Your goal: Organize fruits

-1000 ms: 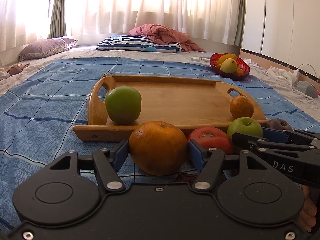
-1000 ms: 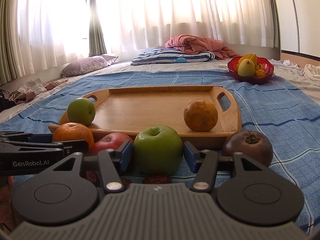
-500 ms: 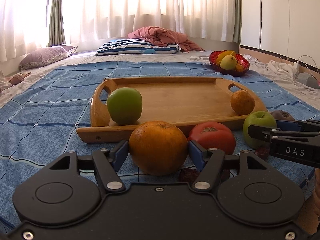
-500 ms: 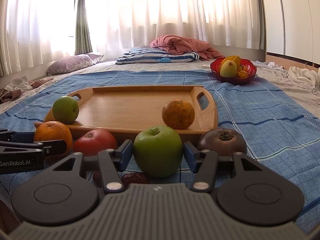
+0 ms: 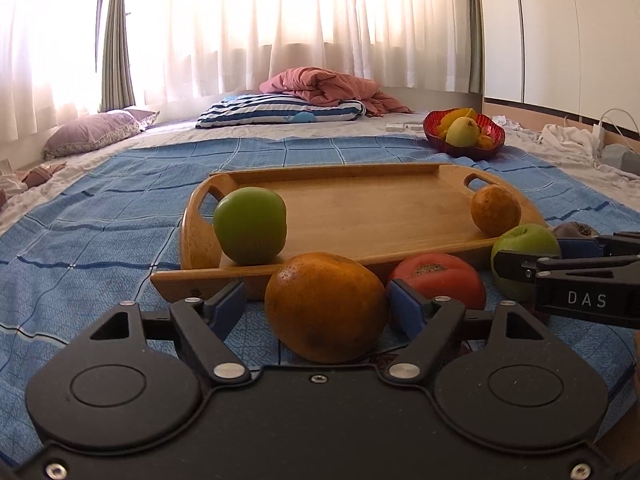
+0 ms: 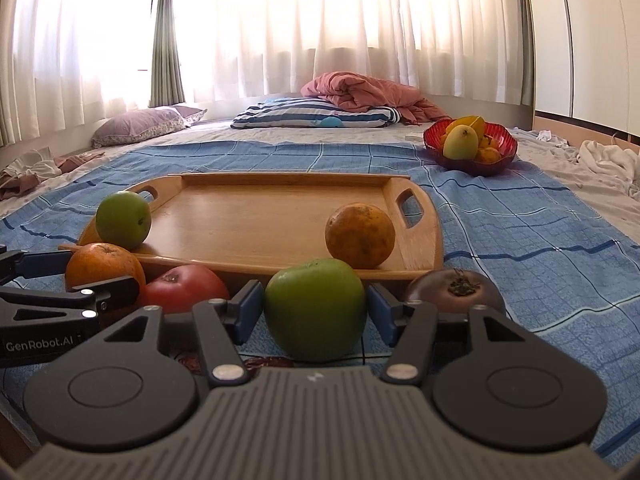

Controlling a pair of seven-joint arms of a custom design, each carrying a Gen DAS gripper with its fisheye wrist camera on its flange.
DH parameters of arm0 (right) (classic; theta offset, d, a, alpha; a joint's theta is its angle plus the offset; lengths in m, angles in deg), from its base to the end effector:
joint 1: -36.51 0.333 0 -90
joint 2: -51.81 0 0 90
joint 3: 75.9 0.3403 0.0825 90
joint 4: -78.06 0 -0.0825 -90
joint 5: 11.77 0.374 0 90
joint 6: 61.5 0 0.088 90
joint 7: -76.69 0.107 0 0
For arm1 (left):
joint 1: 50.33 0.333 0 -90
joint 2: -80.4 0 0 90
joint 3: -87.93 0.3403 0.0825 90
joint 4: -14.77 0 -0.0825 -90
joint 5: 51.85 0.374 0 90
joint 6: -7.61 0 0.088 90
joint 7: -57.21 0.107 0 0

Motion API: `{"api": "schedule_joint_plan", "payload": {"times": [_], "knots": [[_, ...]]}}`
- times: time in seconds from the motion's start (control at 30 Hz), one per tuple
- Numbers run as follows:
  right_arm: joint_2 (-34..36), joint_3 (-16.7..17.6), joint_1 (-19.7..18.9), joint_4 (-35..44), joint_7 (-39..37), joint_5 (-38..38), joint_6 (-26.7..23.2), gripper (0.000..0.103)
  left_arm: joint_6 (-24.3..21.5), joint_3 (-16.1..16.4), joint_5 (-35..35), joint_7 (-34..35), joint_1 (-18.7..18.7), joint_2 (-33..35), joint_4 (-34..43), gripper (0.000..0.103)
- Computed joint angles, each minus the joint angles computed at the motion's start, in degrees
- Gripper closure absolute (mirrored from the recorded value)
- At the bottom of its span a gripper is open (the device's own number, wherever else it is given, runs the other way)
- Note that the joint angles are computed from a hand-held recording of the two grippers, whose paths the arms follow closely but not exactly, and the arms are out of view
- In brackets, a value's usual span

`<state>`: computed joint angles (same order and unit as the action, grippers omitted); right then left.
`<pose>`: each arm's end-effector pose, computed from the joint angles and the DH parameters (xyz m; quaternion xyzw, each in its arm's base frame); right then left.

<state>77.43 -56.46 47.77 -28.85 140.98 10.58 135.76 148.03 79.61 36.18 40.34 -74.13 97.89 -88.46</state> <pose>0.6237 0.2747 0.4473 -0.7099 0.4621 -0.2757 0.4544 0.5669 -0.3446 0.4437 -0.6556 0.5377 -0.3331 0.4124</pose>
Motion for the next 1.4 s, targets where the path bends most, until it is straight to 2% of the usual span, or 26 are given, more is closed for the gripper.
{"api": "schedule_joint_plan", "payload": {"times": [0.07,0.2,0.23,0.4,0.67,0.8,1.03,1.27,1.4], "knots": [[0.1,-0.5,0.5,0.3,-0.2,0.2,-0.5,0.035,2.9,0.1,0.8,-1.9,0.8,-0.6,-0.8,0.037],[0.5,-1.9,1.8,1.3,-1.0,1.4,-2.0,0.035,3.1,0.0,1.1,-1.3,1.0,-0.8,-1.2,0.038],[0.6,-2.2,2.1,1.6,-1.2,1.9,-2.5,0.039,3.2,0.0,0.9,-1.2,1.1,-0.9,-1.3,0.039],[0.6,-0.8,1.1,1.4,-1.9,3.1,-2.3,0.043,2.4,-0.3,0.2,-1.3,0.9,-1.3,-1.3,0.040],[-0.7,3.7,-3.0,-0.8,-0.7,1.5,-0.5,0.043,2.2,-0.6,1.5,-3.1,1.1,-2.9,-1.8,0.040],[-1.2,6.6,-5.9,-1.7,1.9,-2.1,0.7,0.043,0.2,-0.9,2.8,-2.5,0.9,-3.7,-1.5,0.040],[-0.9,11.4,-11.1,-0.6,8.6,-9.0,1.0,0.043,1.3,-0.9,1.5,-1.4,2.6,-4.7,0.3,0.040],[0.5,10.5,-10.6,5.1,10.3,-9.2,-2.4,0.043,1.3,0.0,-2.4,2.5,4.3,-3.9,4.5,0.040],[2.6,8.3,-8.7,11.8,9.0,-5.5,-7.9,0.043,1.7,1.0,-6.7,5.9,5.4,-2.0,8.2,0.040]]}}
